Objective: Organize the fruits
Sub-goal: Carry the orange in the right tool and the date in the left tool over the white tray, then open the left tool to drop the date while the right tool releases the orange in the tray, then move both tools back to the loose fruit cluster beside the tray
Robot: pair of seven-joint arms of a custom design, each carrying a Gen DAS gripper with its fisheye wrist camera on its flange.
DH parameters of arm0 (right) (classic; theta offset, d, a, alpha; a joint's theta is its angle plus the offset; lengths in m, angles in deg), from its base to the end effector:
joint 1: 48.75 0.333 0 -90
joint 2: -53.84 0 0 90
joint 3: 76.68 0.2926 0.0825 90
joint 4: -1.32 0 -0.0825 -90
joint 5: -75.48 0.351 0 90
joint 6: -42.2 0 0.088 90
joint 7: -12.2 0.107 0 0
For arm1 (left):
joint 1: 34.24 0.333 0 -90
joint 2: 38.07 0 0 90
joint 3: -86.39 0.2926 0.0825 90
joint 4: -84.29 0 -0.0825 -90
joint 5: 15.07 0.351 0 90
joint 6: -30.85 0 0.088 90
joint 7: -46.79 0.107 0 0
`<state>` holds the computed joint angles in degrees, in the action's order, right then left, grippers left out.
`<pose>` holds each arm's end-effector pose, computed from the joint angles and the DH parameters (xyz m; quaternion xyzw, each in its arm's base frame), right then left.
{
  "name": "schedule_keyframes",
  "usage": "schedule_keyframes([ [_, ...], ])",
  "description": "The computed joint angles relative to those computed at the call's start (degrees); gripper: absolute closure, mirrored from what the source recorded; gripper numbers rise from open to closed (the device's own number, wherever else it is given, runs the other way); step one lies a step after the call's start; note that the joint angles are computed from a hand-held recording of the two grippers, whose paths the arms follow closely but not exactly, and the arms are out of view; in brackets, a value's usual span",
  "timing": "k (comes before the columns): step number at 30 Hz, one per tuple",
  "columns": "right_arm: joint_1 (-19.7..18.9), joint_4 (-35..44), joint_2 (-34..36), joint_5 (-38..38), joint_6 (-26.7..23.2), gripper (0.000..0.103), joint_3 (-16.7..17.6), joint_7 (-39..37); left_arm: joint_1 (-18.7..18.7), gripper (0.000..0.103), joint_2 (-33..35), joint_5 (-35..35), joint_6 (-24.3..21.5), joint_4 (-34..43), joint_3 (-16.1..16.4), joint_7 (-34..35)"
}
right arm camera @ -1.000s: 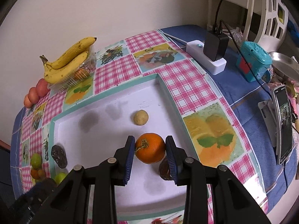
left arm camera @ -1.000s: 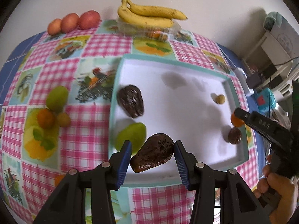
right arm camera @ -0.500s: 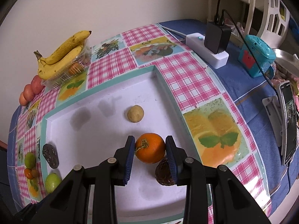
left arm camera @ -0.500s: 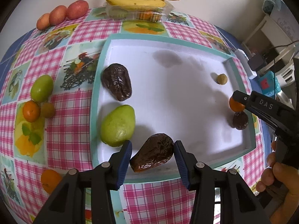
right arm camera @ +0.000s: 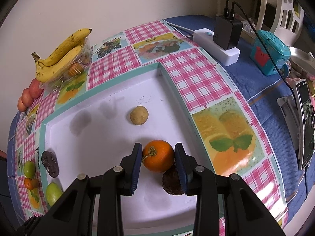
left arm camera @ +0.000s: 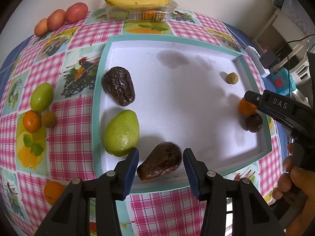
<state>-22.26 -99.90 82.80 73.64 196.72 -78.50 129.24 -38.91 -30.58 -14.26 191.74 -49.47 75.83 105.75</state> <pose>0.5978 0.2785 0.3245 -0.6883 0.6939 -0.0851 0.1936 0.5044 -0.1375 0.3202 -0.7837 0.5968 -0.1624 0.0563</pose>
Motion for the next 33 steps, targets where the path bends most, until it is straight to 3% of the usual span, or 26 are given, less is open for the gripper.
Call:
schedule_keyframes([
  [8,1.28,-0.33,-0.77,-2.26,0.36,0.067,-1.17,1.44,0.82,0.051,-2.26,-3.36,1.19,-1.46,-0.25,2.8],
  [16,1.84,-0.73,-1.98,-4.41,0.74,0.067,-1.17,2.06,1.85,0.047,-6.63,-5.45,4.44,-5.66,2.2,1.6],
  [21,1.69,-0.21,-2.2,-4.04,-0.58,0.067,-0.33,1.86,4.4,0.044,-9.13,4.22,4.74,-8.4,4.72,-10.19],
  [33,3.27,1.6,-2.4,-2.05,-1.17,0.067,2.75,-2.33,14.02,0.033,-15.02,21.97,2.09,-13.28,7.28,-26.9],
])
